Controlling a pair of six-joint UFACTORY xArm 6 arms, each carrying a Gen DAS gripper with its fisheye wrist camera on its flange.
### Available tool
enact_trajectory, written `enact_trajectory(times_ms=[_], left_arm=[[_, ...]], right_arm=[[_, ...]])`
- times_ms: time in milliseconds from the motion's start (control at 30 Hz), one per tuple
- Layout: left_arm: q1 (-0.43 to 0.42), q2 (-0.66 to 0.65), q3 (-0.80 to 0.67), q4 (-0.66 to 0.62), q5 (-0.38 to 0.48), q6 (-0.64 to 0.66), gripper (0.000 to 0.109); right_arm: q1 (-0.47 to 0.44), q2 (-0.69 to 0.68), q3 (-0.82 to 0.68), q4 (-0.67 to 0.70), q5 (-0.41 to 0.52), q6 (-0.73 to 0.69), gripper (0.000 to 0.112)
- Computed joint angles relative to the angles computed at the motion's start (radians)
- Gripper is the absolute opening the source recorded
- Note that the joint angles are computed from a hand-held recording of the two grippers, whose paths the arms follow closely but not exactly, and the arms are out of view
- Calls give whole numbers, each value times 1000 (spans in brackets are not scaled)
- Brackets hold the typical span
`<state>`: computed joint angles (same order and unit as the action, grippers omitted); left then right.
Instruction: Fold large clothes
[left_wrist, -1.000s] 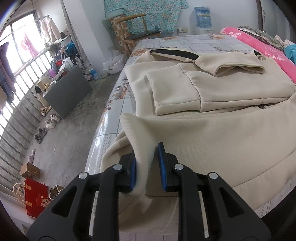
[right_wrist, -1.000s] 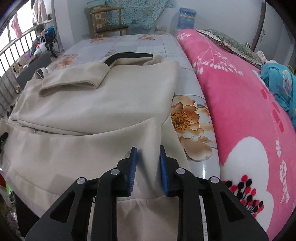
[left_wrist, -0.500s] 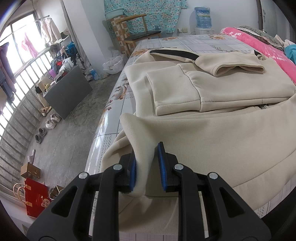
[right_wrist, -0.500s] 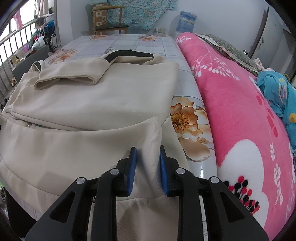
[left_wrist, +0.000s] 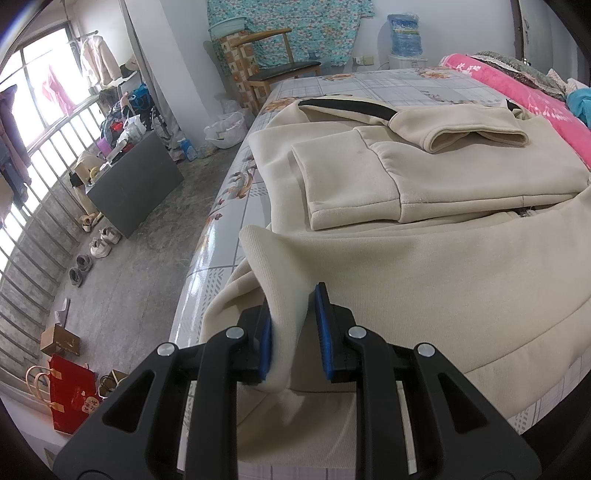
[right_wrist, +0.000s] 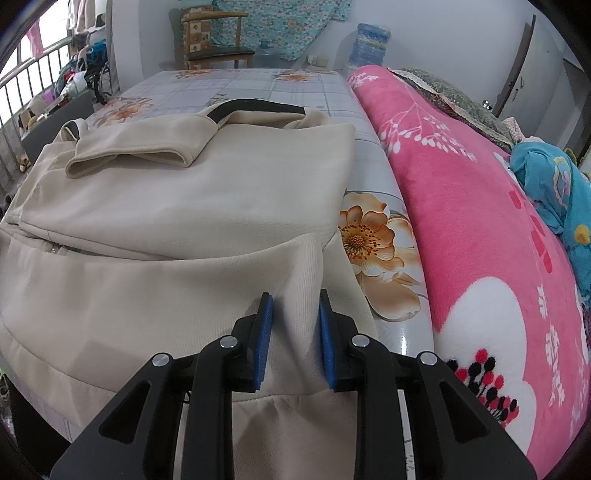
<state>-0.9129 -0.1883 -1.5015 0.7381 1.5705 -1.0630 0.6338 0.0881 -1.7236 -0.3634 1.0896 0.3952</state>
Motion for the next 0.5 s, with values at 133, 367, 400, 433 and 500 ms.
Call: enact_trajectory(times_ms=[133, 367, 400, 433, 500], left_arm=[[-3, -9, 11, 6, -11, 2, 19], [-13, -36, 50, 29, -32, -5, 19], [-18, -32, 47, 37, -24, -1, 17], [-24, -27, 42, 47, -14, 6, 14], [-37, -17, 31, 68, 5, 18, 10]], right_arm=[[6, 3, -4, -23, 8, 12, 24], [28, 7, -4, -85, 20, 40, 23], [31, 5, 1, -95, 17, 45, 23], [32, 3, 5, -104, 15, 50, 19], [34, 0, 9, -113, 11, 55, 15]])
